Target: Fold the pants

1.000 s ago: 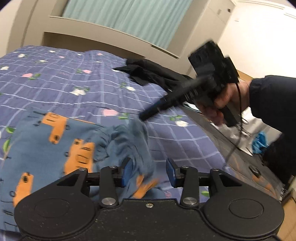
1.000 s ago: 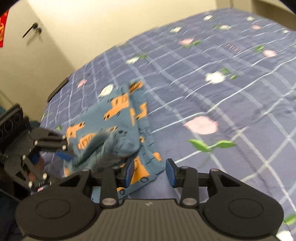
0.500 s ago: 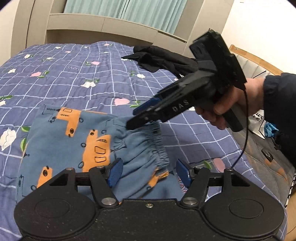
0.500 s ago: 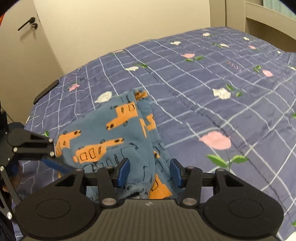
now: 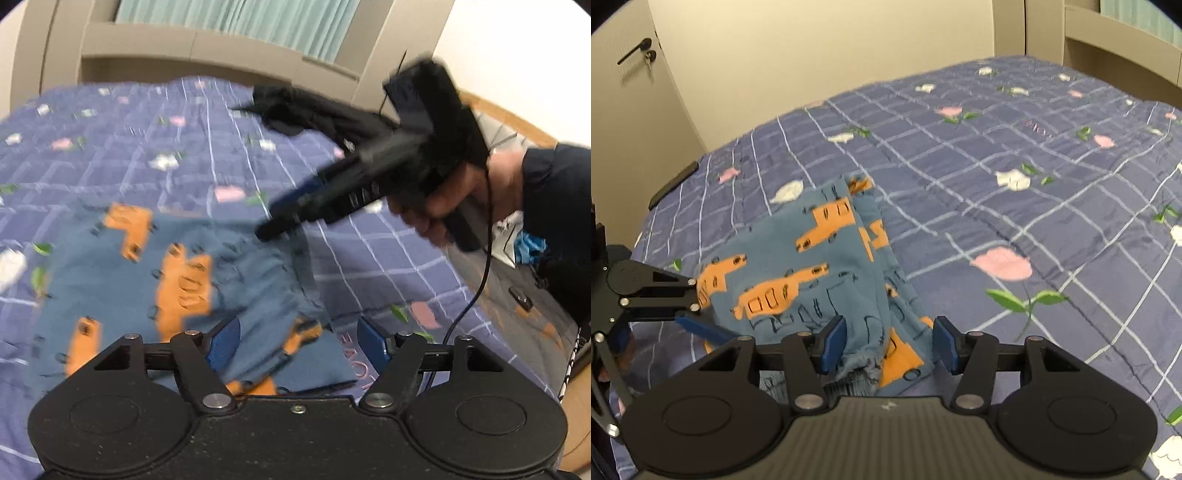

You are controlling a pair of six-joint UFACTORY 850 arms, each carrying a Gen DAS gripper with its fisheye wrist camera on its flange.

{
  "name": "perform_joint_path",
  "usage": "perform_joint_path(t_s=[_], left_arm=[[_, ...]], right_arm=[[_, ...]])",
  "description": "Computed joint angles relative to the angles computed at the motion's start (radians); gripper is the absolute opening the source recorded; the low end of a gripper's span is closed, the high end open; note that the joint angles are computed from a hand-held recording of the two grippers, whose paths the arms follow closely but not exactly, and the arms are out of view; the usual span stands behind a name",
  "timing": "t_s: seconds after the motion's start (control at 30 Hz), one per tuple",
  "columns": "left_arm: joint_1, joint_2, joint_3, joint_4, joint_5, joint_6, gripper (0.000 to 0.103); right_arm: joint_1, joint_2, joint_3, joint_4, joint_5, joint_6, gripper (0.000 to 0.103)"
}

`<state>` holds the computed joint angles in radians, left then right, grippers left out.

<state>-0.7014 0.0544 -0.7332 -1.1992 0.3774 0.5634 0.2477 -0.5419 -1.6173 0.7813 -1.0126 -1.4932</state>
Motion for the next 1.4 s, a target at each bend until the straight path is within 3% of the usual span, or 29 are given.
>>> perform_joint_path(t_s=[0.1,0.2,0.3,0.4,0.5,0.6,0.77,0.83,0.97,1.0,1.1,1.2,1.27,1.33,1.4], left_arm=[[-0.004,0.034,0.035,-0.114,0.073,0.099,0.08],[0.043,0.029,0.042,-0.204,-0.043,0.186,0.078],[-0.003,0.055,0.079,-0.127,-0.015,0.203,0.082],[-0.017,0.102,0.132,0.045,0.012,0.005,0.081],[-0.021,0.122,0.163,0.019,0.083,-0.004,0.085],[0.016,0.119,0.173,0.015,-0.001,0.01,0.086],[-0.008,0.128,0.209,0.16,0.019,-0.1,0.089],[-0.008,0.132,0.218,0.204,0.024,-0.14,0.09],[0.008,0.147,0.232,0.27,0.021,-0.226,0.089],[0.008,0.154,0.237,0.268,0.027,-0.232,0.089],[0.004,0.183,0.253,0.286,0.073,-0.266,0.089],[0.027,0.194,0.262,0.327,0.064,-0.312,0.093],[0.055,0.191,0.262,0.352,0.01,-0.326,0.093],[0.058,0.185,0.261,0.313,-0.019,-0.28,0.093],[0.041,0.184,0.258,0.238,-0.014,-0.182,0.093]], right_arm=[[0.004,0.013,0.02,-0.003,0.014,-0.008,0.059],[0.003,0.021,0.043,-0.029,0.04,0.0,0.059],[-0.009,0.043,0.064,0.006,0.058,0.005,0.06],[0.004,0.084,0.1,0.069,0.088,-0.054,0.063],[0.058,0.096,0.107,0.128,0.133,-0.092,0.067],[0.125,0.051,0.056,0.144,0.154,-0.069,0.069],[0.223,-0.062,-0.052,0.105,0.196,0.045,0.068],[0.255,-0.099,-0.087,0.052,0.256,0.114,0.067],[0.293,-0.102,-0.091,-0.061,0.453,0.261,0.066],[0.29,-0.099,-0.096,-0.047,0.451,0.266,0.066],[0.273,-0.104,-0.124,-0.018,0.314,0.269,0.071],[0.261,-0.049,-0.041,0.011,0.315,0.231,0.071],[0.233,0.024,0.065,0.139,0.35,0.146,0.072],[0.19,0.117,0.202,0.28,0.378,0.024,0.081],[0.158,0.184,0.297,0.303,0.399,-0.048,0.084]])
